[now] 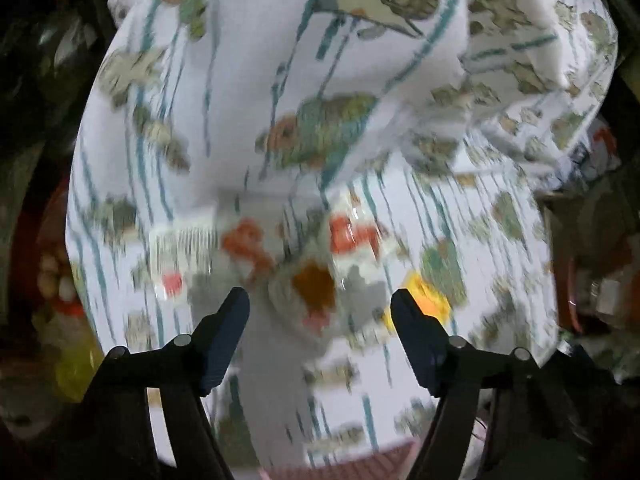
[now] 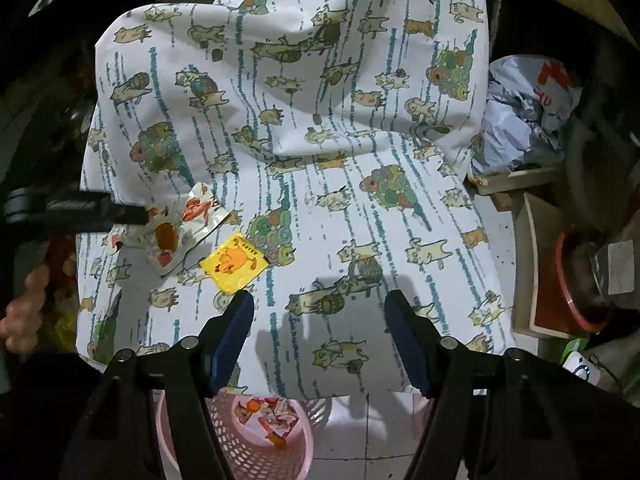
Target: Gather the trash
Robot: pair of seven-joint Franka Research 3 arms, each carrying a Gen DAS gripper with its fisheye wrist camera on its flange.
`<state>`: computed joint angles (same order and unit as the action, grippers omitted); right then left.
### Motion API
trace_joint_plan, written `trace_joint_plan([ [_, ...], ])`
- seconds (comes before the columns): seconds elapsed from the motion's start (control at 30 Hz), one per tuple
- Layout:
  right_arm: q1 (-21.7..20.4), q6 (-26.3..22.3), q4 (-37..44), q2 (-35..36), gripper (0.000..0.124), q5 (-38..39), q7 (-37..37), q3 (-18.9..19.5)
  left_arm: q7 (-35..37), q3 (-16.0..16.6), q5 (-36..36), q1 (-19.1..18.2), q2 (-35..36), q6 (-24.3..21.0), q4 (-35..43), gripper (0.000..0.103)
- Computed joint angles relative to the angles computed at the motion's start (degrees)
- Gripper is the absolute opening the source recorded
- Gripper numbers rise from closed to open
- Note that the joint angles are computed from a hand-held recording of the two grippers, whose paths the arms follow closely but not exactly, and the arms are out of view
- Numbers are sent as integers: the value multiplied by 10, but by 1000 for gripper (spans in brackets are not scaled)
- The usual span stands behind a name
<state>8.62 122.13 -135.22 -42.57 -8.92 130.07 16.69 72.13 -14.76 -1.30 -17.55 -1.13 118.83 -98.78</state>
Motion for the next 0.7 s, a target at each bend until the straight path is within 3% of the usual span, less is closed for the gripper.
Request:
trace_joint_plan([
  [0.1,-3,-3,2,2,70,5,3,-7,-17,-6,26,-5,25,11,8,69],
  [0.33,-14,-20,10,17,70,4,9,-12,10,-9,-27,-5,52,20,0,38],
  [0.4,-8,-26,14,23,70,5,0,-16,13,-8,-32,-4,51,30,-5,36],
  [0.63,-3,-24,23,33,70,-10,-10,-9,38,-10,0,-7,42,-6,-2,31],
  [0.7,0,-24,24,35,70,-7,-9,-10,15,-8,25,-8,20,1,-26,30],
])
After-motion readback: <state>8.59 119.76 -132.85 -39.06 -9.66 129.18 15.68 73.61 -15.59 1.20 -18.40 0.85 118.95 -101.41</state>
